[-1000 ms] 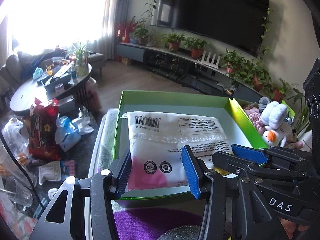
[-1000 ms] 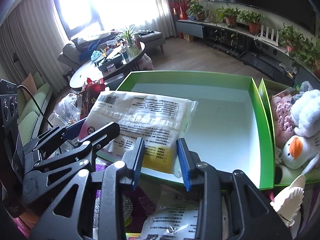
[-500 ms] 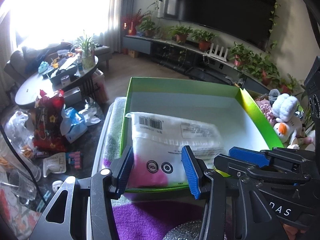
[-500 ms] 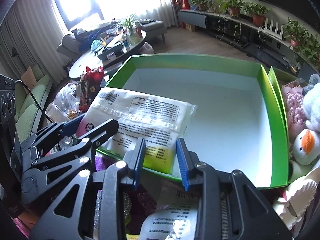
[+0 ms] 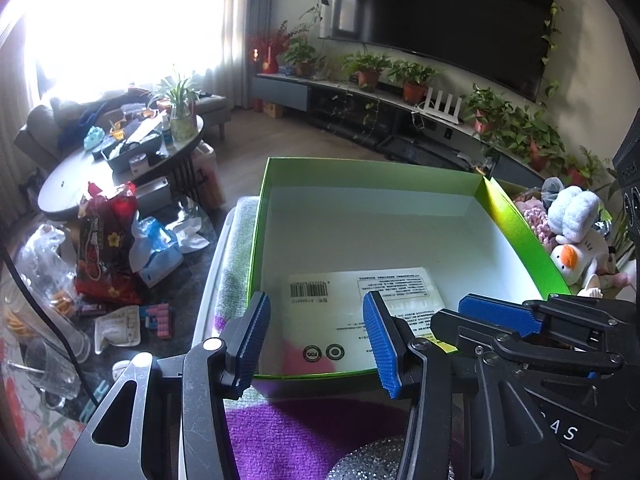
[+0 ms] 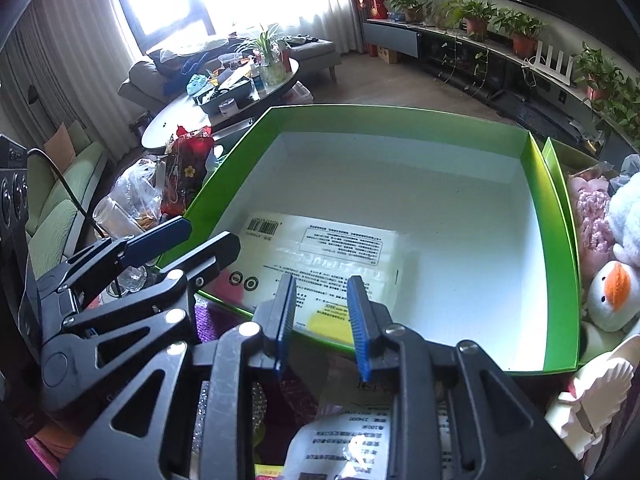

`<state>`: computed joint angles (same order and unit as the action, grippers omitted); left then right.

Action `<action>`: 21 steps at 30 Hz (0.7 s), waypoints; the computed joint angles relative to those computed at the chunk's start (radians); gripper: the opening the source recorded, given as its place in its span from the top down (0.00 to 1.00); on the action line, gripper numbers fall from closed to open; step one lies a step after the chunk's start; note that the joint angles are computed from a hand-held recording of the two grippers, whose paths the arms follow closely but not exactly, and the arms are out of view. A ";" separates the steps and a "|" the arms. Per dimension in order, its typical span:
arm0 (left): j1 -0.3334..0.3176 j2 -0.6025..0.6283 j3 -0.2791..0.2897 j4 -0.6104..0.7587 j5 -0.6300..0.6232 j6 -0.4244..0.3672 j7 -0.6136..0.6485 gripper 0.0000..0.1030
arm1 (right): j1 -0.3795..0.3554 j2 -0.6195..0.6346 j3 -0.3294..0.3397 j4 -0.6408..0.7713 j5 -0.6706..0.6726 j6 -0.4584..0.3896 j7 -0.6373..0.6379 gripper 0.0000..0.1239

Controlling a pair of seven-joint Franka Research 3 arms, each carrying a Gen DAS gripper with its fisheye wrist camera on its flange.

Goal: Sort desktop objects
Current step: 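Lower the packet into the green box and open the right gripper, then move the right gripper back to the pile toward the tissue pack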

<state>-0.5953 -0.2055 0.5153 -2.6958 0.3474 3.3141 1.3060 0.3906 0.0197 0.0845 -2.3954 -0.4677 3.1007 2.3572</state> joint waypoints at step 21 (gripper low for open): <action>0.255 -0.125 -0.275 -0.060 0.019 -0.018 -0.027 0.52 | -0.063 -0.105 0.075 -0.040 -0.111 -0.063 0.107 0.78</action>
<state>-0.3405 -0.3308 0.2402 -2.7559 0.3668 3.2965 1.2788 0.3276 -0.0855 0.1591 -2.4358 -0.5789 3.0380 2.4642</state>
